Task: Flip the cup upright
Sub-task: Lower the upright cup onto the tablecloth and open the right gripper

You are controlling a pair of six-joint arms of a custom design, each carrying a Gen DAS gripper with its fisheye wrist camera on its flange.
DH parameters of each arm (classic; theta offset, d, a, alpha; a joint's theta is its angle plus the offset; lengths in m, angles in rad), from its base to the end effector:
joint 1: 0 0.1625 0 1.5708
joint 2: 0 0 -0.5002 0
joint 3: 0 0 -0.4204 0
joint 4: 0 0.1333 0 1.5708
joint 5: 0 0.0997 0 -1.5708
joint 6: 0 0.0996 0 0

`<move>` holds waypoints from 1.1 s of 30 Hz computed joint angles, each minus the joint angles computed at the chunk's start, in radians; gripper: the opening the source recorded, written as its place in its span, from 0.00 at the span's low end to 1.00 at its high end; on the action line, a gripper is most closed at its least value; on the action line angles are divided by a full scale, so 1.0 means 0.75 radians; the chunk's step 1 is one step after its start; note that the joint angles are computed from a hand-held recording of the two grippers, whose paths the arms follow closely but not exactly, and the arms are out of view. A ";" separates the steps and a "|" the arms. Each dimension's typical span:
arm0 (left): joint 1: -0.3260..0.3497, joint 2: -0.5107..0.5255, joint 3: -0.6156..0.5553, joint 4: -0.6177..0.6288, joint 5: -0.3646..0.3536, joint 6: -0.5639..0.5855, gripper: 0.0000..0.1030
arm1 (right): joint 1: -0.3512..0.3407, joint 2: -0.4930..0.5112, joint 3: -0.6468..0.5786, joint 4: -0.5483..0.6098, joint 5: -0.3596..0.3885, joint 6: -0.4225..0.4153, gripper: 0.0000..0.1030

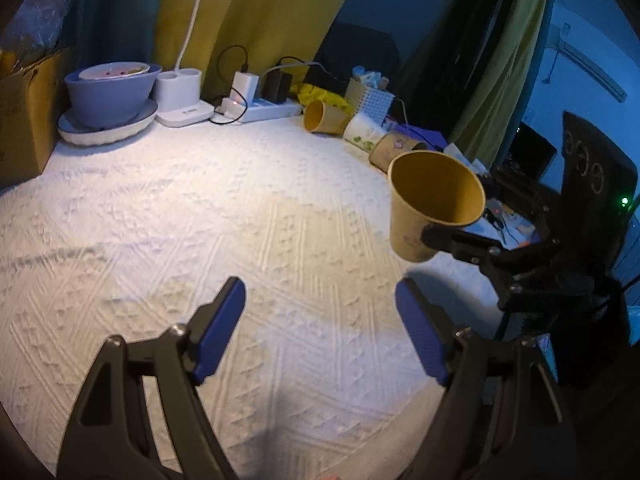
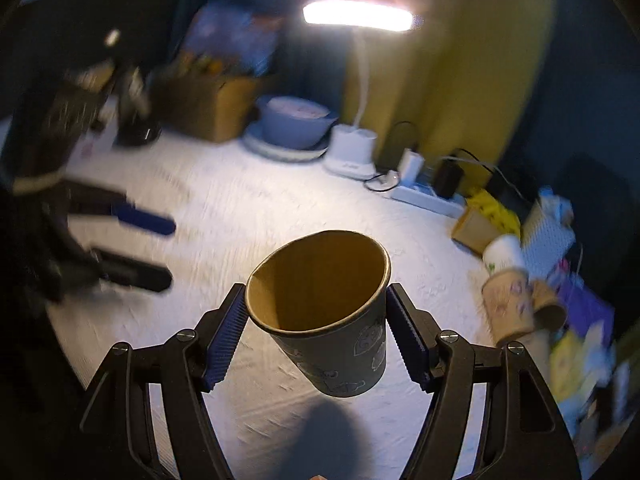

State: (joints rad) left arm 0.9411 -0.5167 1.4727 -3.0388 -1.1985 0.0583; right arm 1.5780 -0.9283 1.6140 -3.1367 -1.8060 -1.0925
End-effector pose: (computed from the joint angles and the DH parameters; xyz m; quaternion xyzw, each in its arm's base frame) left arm -0.3398 -0.7543 0.0341 0.2765 0.9108 -0.2892 0.1017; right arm 0.1156 -0.7625 0.3119 0.4269 -0.7922 0.3075 0.3094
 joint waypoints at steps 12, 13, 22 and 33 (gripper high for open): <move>-0.031 0.060 -0.071 0.054 0.057 0.006 0.76 | -0.081 -0.029 0.119 -0.158 0.203 0.376 0.70; -0.032 0.062 -0.074 0.058 0.060 0.007 0.76 | -0.085 -0.028 0.118 -0.159 0.209 0.393 0.70; -0.035 0.068 -0.073 0.043 0.065 0.014 0.76 | -0.111 -0.021 0.110 -0.185 0.196 0.460 0.70; -0.046 0.071 -0.048 -0.029 0.134 0.063 0.76 | -0.121 -0.018 0.115 -0.207 0.200 0.499 0.70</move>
State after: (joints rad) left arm 0.9068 -0.4633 1.4368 -3.0605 -1.0979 0.1054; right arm 1.4873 -0.9418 1.7001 -3.2920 -1.6557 -0.7182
